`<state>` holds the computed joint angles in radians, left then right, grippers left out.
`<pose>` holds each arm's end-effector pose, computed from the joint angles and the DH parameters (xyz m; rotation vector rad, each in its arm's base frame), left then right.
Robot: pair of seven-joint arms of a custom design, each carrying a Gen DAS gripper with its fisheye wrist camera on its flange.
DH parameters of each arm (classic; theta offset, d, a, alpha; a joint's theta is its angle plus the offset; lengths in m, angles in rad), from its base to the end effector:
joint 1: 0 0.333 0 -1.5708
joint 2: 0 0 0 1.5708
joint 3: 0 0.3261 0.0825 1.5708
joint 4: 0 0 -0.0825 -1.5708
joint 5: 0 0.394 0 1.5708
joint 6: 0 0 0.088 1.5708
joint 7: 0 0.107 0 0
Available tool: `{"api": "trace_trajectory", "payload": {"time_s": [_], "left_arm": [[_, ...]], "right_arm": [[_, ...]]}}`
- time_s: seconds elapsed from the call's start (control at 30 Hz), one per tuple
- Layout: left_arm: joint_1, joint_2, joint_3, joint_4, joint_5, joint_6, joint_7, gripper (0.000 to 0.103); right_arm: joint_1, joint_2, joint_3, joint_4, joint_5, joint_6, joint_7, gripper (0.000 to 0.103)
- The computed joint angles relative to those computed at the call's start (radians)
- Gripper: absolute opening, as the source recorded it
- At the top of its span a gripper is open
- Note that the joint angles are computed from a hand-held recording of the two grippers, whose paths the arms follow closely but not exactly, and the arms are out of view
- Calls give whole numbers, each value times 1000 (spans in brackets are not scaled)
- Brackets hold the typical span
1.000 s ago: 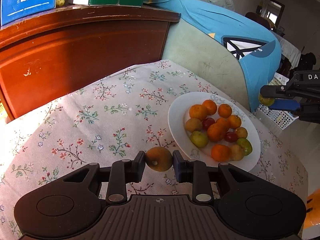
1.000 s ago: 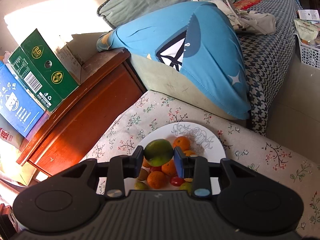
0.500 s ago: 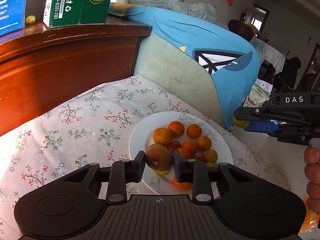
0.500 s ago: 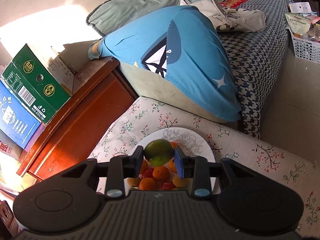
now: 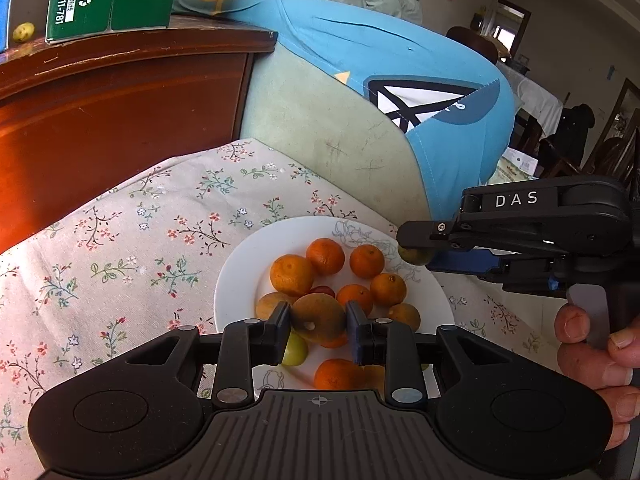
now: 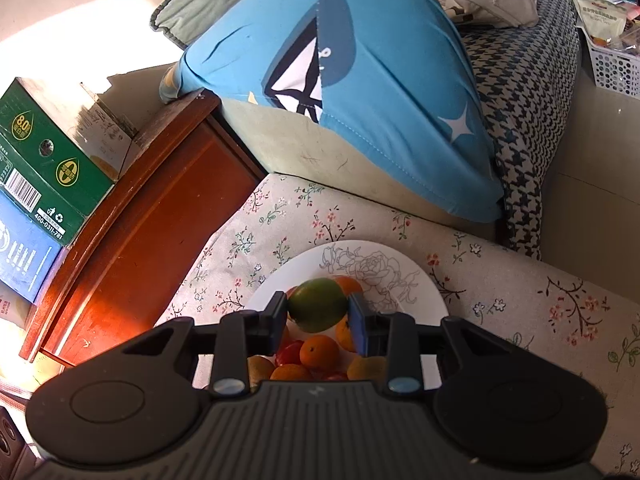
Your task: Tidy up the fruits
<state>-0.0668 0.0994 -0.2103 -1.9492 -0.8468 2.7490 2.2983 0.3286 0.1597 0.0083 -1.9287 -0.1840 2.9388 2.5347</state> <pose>0.6172 -0.1397 0.5049 -1.5630 2.1548 -1.1990 0.6138 0.2272 0.5132 -1.2100 1.9590 -0.2737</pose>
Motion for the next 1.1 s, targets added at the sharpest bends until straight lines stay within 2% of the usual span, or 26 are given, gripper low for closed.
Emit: {"api": "trace_trajectory", "payload": {"time_s": [0.43, 0.5, 0.63, 0.7, 0.77, 0.8, 0.83, 0.93, 0.97, 1.1], "left_arm": [[0, 28, -12, 16, 39, -5, -32, 27], [2, 28, -15, 15, 31, -1, -36, 29], [2, 25, -15, 16, 32, 5, -43, 30], [2, 21, -14, 18, 37, 2, -57, 37], [-5, 13, -9, 12, 65, 15, -93, 63], [-9, 8, -7, 6, 85, 29, -113, 69], [-11, 2, -7, 0, 92, 40, -116, 71], [-13, -13, -1, -8, 122, 39, -129, 72], [-16, -18, 5, -11, 153, 32, -157, 77], [-18, -48, 18, -31, 210, 12, -211, 84]], "right_arm": [[-1, 78, 13, 76, 77, -38, -78, 35], [21, 84, -15, 86, 41, -41, -42, 36], [23, 82, -17, 86, 40, -30, -29, 37], [24, 79, -18, 87, 32, -32, -30, 38], [34, 74, -29, 88, 7, -42, -11, 45], [38, 70, -34, 88, -7, -46, 0, 47], [41, 68, -37, 89, -20, -53, 11, 52], [51, 52, -45, 89, -69, -88, 55, 55], [53, 45, -47, 88, -87, -100, 72, 59], [59, 15, -39, 90, -173, -180, 130, 70]]}}
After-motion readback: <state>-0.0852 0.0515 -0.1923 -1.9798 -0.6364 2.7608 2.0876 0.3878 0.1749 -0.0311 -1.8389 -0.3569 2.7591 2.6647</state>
